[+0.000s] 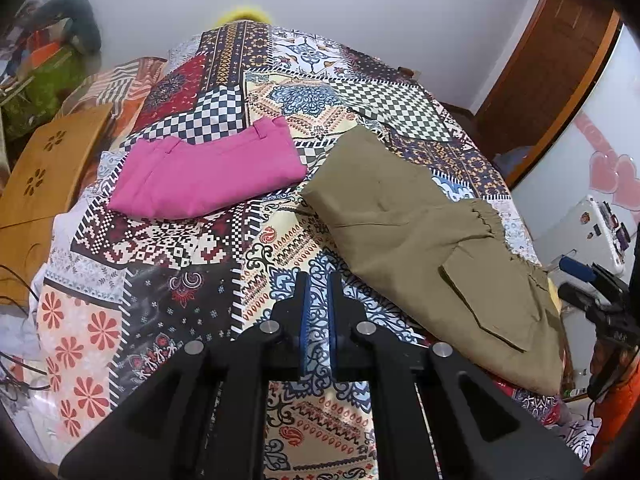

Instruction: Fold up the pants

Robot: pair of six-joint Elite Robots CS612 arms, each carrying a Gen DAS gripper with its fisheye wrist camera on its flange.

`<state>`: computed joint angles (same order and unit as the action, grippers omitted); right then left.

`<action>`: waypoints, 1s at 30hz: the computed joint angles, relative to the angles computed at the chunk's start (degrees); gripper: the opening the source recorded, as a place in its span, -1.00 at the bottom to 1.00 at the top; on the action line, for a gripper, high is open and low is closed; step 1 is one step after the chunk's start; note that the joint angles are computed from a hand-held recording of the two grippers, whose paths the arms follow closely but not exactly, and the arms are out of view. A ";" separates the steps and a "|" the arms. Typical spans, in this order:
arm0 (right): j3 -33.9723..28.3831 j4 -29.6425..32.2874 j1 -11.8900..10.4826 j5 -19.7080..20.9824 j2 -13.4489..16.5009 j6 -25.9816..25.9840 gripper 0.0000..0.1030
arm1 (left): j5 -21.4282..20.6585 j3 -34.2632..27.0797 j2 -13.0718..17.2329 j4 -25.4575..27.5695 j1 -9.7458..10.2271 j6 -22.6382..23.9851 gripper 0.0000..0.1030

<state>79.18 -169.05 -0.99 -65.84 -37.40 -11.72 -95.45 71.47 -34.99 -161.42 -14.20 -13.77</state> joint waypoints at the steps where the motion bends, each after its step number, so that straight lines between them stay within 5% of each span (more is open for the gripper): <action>1: 0.16 0.15 0.14 -0.21 -0.05 -0.27 0.35 | -0.05 -0.58 0.24 0.67 0.01 -0.06 -0.68; 4: 0.14 0.90 0.37 -0.61 0.06 -0.47 0.35 | -1.37 -3.31 1.83 1.56 0.17 -0.77 0.04; 5: -0.04 1.13 0.40 -0.74 0.19 -0.35 0.35 | -1.16 -4.36 2.57 1.31 0.12 -1.02 0.10; 17: -3.15 7.62 0.38 -0.50 2.53 -1.78 0.36 | -8.35 -30.97 16.99 22.38 1.83 -0.20 0.11; 21: -3.67 8.18 0.36 -0.20 2.81 -3.58 0.36 | -10.06 -34.71 19.01 23.60 1.64 2.28 0.10; 26: -4.58 8.94 0.30 -0.09 3.35 -4.08 0.37 | -6.31 -36.04 19.54 24.60 0.69 5.11 -0.59; 30: -5.09 9.40 0.08 0.67 3.72 -3.69 0.38 | -5.59 -34.01 18.61 21.70 0.81 3.98 -0.81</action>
<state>74.09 -159.66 -0.92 -65.18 -33.68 -15.42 -101.04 37.46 -16.38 -139.72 -13.39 -9.79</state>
